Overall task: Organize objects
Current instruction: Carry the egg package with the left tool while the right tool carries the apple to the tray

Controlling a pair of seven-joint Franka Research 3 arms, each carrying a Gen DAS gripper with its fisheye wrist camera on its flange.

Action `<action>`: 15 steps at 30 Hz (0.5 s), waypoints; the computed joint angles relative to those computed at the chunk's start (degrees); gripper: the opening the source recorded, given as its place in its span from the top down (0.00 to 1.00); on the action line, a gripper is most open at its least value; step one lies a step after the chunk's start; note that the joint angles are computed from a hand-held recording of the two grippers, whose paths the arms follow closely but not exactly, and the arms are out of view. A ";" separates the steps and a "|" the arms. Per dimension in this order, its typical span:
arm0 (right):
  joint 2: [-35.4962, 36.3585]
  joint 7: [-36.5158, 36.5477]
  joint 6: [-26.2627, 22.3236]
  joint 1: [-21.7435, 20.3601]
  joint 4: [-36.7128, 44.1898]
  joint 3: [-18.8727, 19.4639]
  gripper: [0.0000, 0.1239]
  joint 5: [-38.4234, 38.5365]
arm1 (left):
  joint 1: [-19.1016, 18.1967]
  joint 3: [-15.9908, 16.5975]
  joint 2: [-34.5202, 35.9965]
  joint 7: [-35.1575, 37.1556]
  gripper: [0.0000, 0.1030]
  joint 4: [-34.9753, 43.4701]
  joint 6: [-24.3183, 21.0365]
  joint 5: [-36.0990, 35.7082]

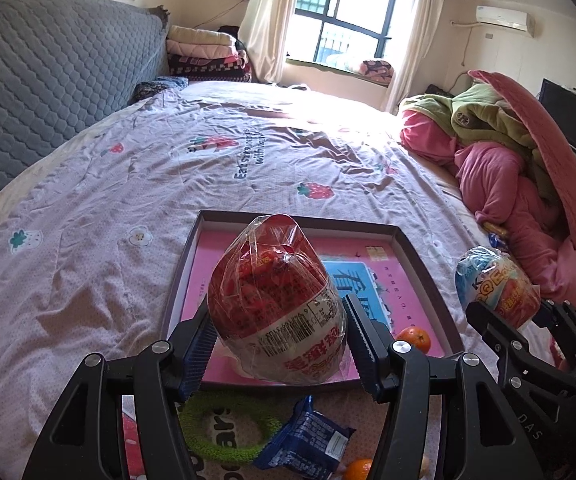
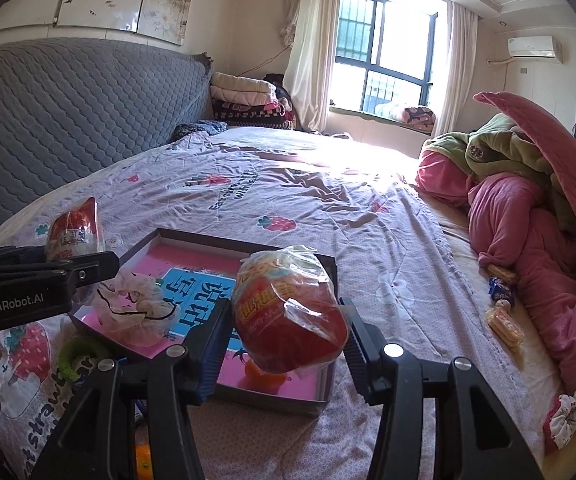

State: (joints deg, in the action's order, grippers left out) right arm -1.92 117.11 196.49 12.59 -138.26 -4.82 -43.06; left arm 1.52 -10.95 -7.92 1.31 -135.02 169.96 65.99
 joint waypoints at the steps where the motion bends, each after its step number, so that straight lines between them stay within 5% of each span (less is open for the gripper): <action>1: 0.46 0.84 0.00 0.20 0.41 -0.10 0.57 -0.99 | 0.19 0.15 -0.09 -0.15 0.39 -0.32 -0.02 0.24; 15: 4.32 3.66 -1.82 -6.80 2.63 10.20 0.57 -4.63 | 2.30 1.46 0.66 -0.09 0.39 -3.69 1.84 0.53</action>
